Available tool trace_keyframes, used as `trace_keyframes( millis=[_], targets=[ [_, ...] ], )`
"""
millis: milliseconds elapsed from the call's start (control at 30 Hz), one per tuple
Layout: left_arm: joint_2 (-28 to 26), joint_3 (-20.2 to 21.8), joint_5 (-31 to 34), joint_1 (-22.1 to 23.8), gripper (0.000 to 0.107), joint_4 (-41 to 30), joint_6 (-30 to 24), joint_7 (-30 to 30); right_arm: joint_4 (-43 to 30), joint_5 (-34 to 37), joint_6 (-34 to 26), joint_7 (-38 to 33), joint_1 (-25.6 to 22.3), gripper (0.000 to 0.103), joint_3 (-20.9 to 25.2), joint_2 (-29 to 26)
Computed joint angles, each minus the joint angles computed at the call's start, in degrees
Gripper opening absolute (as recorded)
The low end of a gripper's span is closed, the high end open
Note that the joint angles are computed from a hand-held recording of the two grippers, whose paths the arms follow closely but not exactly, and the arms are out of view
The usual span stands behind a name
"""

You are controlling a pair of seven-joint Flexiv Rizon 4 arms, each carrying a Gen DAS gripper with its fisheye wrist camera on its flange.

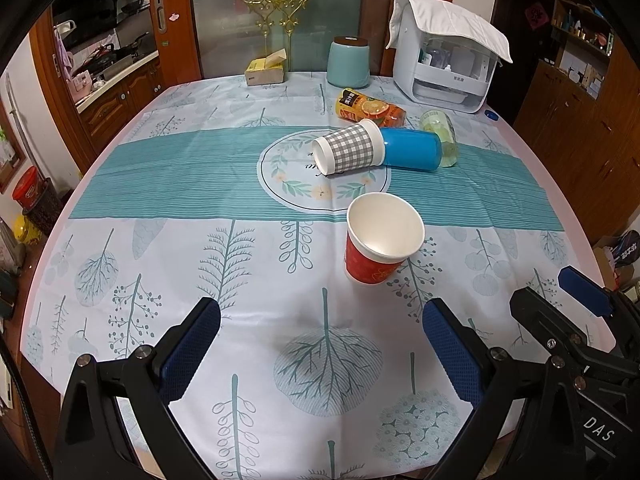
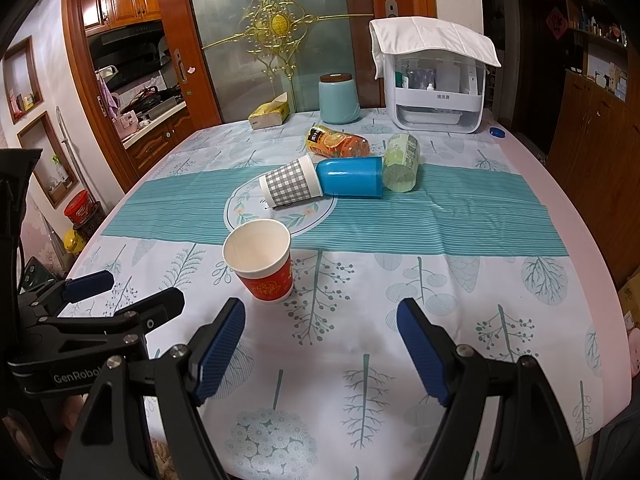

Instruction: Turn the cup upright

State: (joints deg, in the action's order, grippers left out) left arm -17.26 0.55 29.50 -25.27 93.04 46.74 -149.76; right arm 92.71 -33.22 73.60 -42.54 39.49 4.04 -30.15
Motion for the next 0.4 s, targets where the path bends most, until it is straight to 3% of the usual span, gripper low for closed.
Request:
trace_keyframes(
  millis=[400],
  targets=[
    [0.05,-0.04,-0.32,0.2,0.1,-0.13,-0.42,0.5,0.38,-0.32,0.28,0.74,0.37,0.079,-0.24,-0.03]
  ],
)
